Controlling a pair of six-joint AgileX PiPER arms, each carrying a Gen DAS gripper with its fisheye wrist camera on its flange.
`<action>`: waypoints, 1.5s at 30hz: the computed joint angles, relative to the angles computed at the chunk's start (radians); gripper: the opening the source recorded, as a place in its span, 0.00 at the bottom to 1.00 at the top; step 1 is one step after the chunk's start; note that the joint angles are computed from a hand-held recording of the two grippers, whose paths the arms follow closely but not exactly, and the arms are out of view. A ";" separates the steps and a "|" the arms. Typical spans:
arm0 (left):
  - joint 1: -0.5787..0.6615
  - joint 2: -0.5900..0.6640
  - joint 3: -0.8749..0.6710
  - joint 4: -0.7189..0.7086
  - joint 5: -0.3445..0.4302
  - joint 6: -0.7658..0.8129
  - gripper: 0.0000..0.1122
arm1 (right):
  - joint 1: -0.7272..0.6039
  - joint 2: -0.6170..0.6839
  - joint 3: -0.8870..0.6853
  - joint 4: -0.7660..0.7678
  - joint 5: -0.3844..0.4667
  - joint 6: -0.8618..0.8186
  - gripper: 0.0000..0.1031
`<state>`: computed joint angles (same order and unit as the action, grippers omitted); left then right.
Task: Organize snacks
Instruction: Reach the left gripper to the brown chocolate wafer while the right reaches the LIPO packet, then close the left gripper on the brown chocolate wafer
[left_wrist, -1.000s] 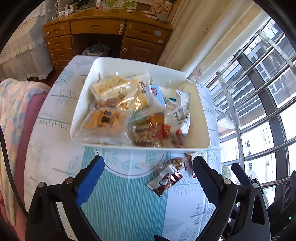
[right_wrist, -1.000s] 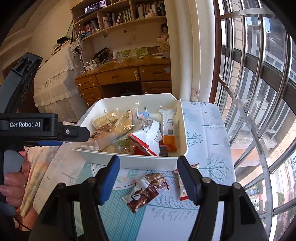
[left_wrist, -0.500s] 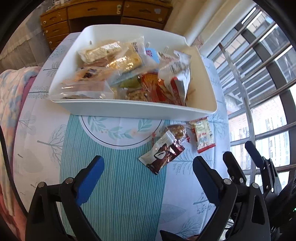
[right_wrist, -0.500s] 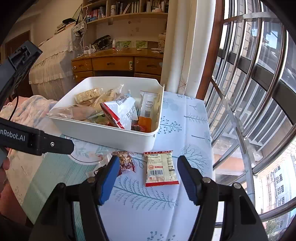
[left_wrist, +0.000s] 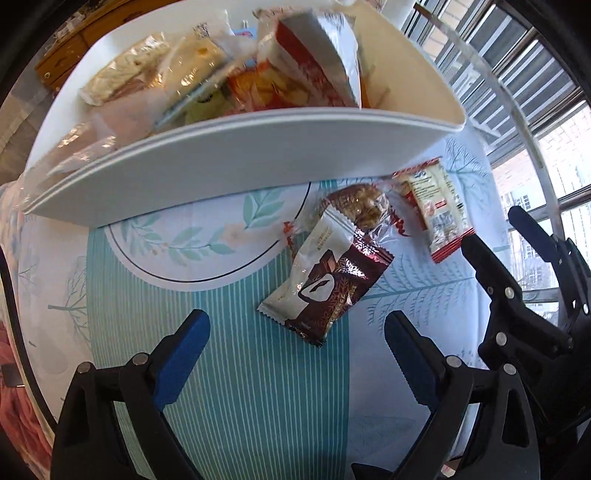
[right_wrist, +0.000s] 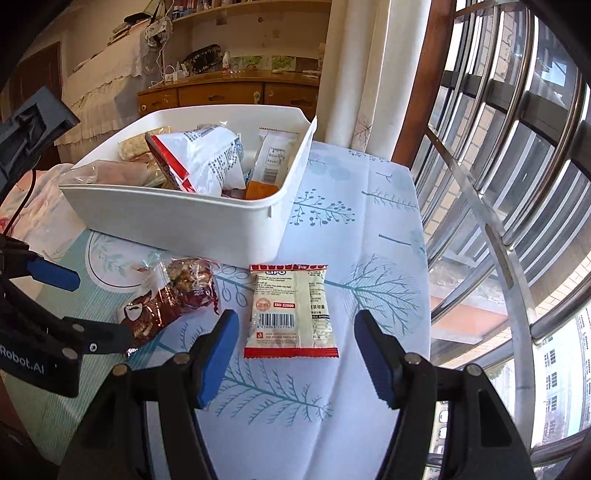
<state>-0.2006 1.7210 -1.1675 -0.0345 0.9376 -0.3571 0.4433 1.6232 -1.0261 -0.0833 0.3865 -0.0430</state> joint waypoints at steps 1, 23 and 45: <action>-0.004 0.018 -0.008 0.006 -0.002 -0.002 0.82 | -0.006 0.015 -0.006 0.020 -0.002 -0.022 0.64; -0.024 0.188 -0.139 -0.040 -0.002 0.036 0.36 | -0.075 0.189 -0.115 0.312 0.046 -0.300 0.64; -0.072 0.031 -0.086 -0.026 0.064 -0.022 0.21 | -0.057 0.103 -0.155 0.279 0.192 -0.260 0.47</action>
